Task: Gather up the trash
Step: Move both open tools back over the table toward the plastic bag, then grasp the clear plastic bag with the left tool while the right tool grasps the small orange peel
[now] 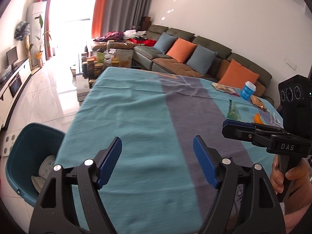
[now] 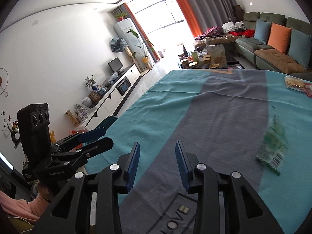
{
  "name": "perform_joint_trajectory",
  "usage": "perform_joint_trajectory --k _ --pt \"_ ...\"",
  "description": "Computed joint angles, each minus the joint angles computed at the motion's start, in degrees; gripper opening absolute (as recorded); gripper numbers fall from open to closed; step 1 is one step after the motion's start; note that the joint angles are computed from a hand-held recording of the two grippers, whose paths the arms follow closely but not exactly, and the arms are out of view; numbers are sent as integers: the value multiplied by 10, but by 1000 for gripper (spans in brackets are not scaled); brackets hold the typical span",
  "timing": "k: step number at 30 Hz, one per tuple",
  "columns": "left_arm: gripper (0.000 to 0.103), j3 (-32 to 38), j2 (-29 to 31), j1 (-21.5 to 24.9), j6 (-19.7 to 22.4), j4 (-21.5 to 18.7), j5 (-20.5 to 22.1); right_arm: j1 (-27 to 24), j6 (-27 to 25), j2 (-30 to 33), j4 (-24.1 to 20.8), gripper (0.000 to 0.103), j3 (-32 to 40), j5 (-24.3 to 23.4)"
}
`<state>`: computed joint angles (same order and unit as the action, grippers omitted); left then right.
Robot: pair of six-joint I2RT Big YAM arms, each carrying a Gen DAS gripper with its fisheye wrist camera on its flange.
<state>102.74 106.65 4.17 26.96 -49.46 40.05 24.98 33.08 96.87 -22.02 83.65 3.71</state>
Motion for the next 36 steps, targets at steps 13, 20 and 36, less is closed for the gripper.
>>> perform_joint_trajectory --k 13,20,36 --pt "75 -30 -25 -82 15 -1 -29 -45 47 -117 42 37 -164 72" --pt "76 -10 -4 -121 37 -35 -40 -73 77 -169 38 43 -226 123" --pt "79 82 69 -203 57 -110 -65 -127 103 -209 -2 45 -271 142"
